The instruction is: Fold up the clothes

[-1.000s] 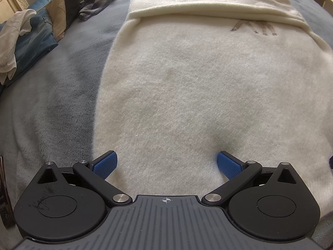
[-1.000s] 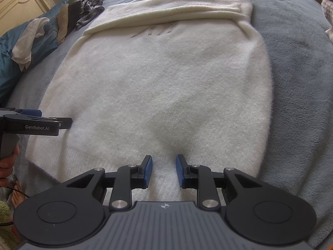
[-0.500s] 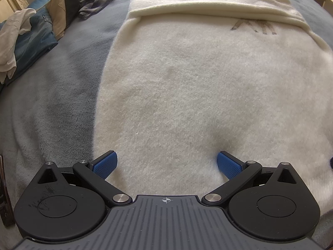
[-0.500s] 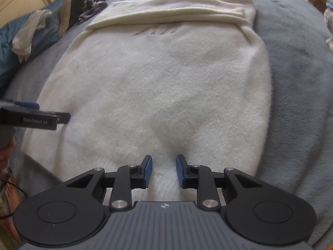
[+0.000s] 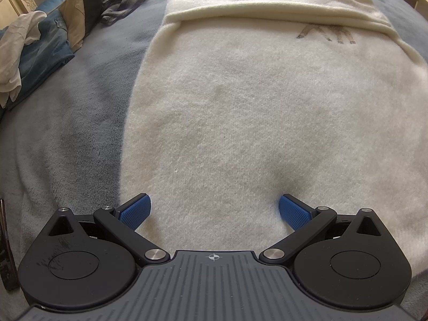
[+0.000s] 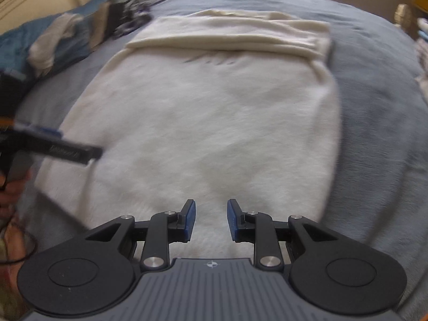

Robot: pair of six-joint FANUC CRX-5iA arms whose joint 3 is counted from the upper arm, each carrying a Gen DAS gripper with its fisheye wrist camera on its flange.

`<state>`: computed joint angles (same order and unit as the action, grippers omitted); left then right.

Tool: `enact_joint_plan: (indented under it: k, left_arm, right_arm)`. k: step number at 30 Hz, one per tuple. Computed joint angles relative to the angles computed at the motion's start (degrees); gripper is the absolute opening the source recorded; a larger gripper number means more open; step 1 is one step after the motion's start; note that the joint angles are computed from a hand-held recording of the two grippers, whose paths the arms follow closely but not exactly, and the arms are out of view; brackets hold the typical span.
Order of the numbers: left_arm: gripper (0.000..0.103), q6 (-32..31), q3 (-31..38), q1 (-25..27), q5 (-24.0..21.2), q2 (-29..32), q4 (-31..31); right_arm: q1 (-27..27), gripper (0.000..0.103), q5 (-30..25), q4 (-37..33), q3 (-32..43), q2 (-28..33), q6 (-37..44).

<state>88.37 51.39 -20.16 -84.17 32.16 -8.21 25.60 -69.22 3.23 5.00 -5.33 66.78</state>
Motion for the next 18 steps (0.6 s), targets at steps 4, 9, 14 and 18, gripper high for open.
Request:
enact_joint_plan:
  k: [4,9,14,18]
  left_arm:
    - [0.103,-0.06,-0.15,-0.05,0.18,-0.09,-0.11]
    - [0.103,0.10,-0.09,-0.11,0.21,-0.03,-0.12]
    - [0.103,0.32,0.26,-0.10,-0.02,0.25,-0.07]
    - [0.103,0.41,0.21,-0.16,-0.04,0.24,-0.10]
  right_arm:
    - [-0.18,0.027,-1.94,-2.19,1.26,1.03,2.38]
    - [0.01,0.029,-4.73,-3.44,2.32,2.12,4.16]
    - [0.37,0.034,-5.63,-4.09,2.78,2.34,6.36]
    - [-0.62,0.035,-6.62,-7.57,4.10,2.55,9.85]
